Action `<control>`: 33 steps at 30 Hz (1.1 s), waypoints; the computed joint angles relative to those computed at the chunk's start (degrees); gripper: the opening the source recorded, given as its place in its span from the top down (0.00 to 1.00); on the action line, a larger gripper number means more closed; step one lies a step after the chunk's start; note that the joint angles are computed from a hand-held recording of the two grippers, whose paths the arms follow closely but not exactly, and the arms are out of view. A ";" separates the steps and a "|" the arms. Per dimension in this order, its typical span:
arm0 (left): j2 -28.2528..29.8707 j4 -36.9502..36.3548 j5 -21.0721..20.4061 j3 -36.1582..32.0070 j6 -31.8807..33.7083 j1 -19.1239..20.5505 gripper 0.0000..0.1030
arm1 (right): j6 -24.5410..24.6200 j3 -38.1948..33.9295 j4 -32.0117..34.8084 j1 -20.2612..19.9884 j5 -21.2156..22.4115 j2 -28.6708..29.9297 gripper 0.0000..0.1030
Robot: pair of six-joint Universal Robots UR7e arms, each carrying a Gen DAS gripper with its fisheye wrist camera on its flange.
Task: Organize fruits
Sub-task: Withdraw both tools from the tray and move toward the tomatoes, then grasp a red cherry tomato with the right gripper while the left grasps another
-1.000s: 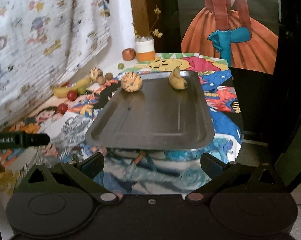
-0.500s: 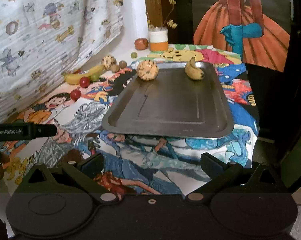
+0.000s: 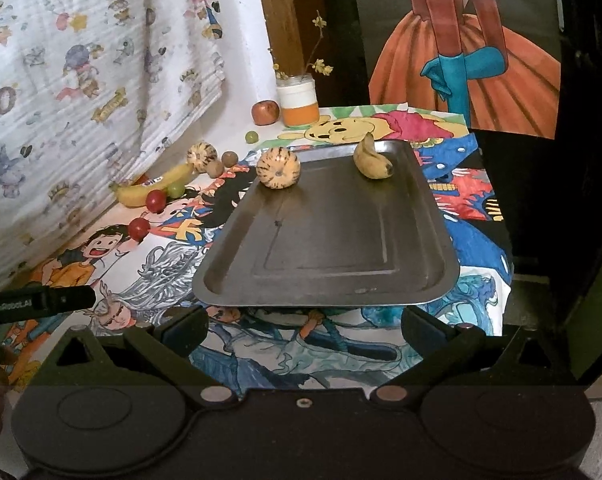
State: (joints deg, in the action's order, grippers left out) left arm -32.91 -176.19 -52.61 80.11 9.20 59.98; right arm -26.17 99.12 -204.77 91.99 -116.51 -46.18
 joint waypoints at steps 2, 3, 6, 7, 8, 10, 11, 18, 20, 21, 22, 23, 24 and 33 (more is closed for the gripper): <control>0.05 -0.10 -0.35 -0.12 0.25 0.12 0.00 | -0.23 -0.19 0.08 -0.03 0.13 0.12 0.01; 0.11 -0.20 -0.51 -0.23 0.40 0.17 0.00 | -0.33 -0.19 0.13 -0.04 0.13 0.10 0.01; 0.25 -0.12 -0.88 -0.70 1.32 0.21 0.00 | -0.86 -0.99 1.55 0.03 0.55 -0.10 0.01; 0.26 -0.20 -0.78 -0.78 1.70 0.14 0.00 | -1.13 -1.43 2.22 0.09 0.86 -0.24 0.01; 0.33 -0.29 -0.73 -1.00 2.19 0.09 0.00 | -1.41 -1.96 3.28 0.14 1.33 -0.48 0.01; 0.58 -0.37 -0.86 -1.66 3.36 0.01 0.00 | -2.17 -3.38 5.99 0.30 2.82 -1.02 0.01; 0.74 -0.38 -0.89 -2.11 3.91 -0.01 0.00 | -2.62 -4.34 8.02 0.37 3.91 -1.36 0.01; 2.29 -2.34 -0.79 -5.79 9.40 -0.16 0.00 | -9.69 -14.77 20.64 2.44 6.37 0.16 0.01; 2.76 -2.65 -1.15 -6.80 10.53 -0.08 0.00 | -11.19 -18.44 23.88 2.97 7.44 1.25 0.01; 3.13 -2.77 -1.26 -7.42 10.96 -0.04 0.00 | -11.27 -20.70 26.11 3.17 8.10 1.94 0.01; 3.41 -2.90 -1.39 -7.87 11.30 0.01 0.00 | -10.86 -23.35 28.80 3.36 8.68 2.83 0.01; 3.93 -2.98 -1.30 -8.63 11.64 0.05 0.00 | -10.38 -25.87 31.43 3.46 9.28 3.69 0.01; 4.55 -3.02 -1.71 -9.58 12.30 0.16 0.00 | -9.90 -28.94 34.32 3.51 10.08 4.88 0.01; 9.75 1.72 -2.89 -18.94 14.47 1.12 0.00 | -0.37 -60.59 61.45 2.74 16.90 20.10 0.04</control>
State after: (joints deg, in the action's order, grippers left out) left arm -23.16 -174.47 -55.49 61.17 23.67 61.10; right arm -26.54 38.54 -143.32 94.73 -99.62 -26.08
